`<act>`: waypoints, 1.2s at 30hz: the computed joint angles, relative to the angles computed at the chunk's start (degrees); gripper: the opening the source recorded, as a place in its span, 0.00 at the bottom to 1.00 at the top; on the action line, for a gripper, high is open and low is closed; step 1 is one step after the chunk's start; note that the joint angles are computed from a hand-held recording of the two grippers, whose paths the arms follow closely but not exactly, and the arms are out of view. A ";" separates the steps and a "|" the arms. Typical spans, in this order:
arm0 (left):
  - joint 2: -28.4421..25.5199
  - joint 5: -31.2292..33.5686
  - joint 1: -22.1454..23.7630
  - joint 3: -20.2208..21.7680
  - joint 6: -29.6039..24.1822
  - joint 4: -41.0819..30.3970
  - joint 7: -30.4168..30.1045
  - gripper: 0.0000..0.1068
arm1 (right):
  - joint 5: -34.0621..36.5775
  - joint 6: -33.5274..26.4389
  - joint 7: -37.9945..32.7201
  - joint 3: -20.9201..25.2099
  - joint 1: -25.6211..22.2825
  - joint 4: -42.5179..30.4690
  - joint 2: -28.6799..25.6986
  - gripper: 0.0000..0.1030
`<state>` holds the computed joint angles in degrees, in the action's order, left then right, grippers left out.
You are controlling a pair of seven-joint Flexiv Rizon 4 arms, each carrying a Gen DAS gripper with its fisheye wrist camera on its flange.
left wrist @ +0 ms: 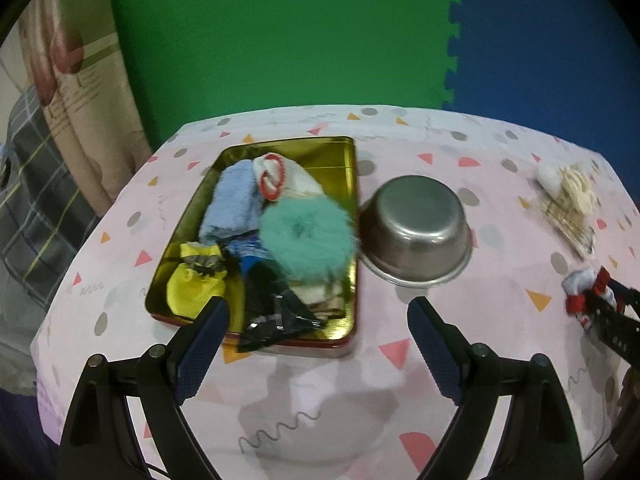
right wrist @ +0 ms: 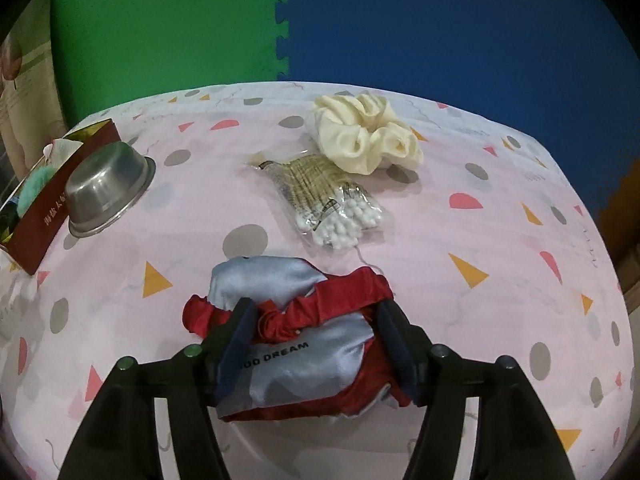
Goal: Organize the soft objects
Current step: 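Grasp the red-and-grey satin scrunchie with the right gripper and lift it, then grasp the clear packet of wooden sticks with the left gripper while the right gripper holds the scrunchie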
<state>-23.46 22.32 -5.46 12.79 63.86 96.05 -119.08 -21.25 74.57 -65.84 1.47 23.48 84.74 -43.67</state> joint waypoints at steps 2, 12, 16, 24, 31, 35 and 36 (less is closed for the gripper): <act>-0.26 0.23 -0.38 -0.33 -0.22 -0.39 0.46 0.83 | 0.54 0.05 -0.41 0.73 -0.54 -0.29 -0.27 0.63; -2.13 -2.06 -0.82 -2.45 -2.03 -2.61 4.28 0.83 | -1.34 2.93 -0.50 -1.43 1.07 2.00 0.54 0.46; -3.20 -4.18 -1.09 -3.49 -2.00 -3.79 6.37 0.83 | -1.66 4.31 -0.92 -1.31 0.85 2.86 0.92 0.32; -5.78 -7.77 -2.32 -5.37 -2.63 -6.84 10.79 0.83 | -2.00 4.67 0.32 -3.53 0.54 3.82 1.70 0.28; -8.05 -13.86 -2.45 -8.01 -3.66 -9.08 18.01 0.83 | -3.74 4.53 4.73 -8.47 -0.01 4.28 1.71 0.28; -9.48 -17.89 -2.27 -10.10 -5.68 -11.17 21.84 0.83 | -4.77 4.62 7.62 -10.55 -0.62 4.02 1.29 0.28; -9.93 -18.82 -2.38 -10.47 -5.91 -11.86 22.39 0.83 | -5.32 4.54 8.95 -11.85 -0.12 4.12 1.23 0.28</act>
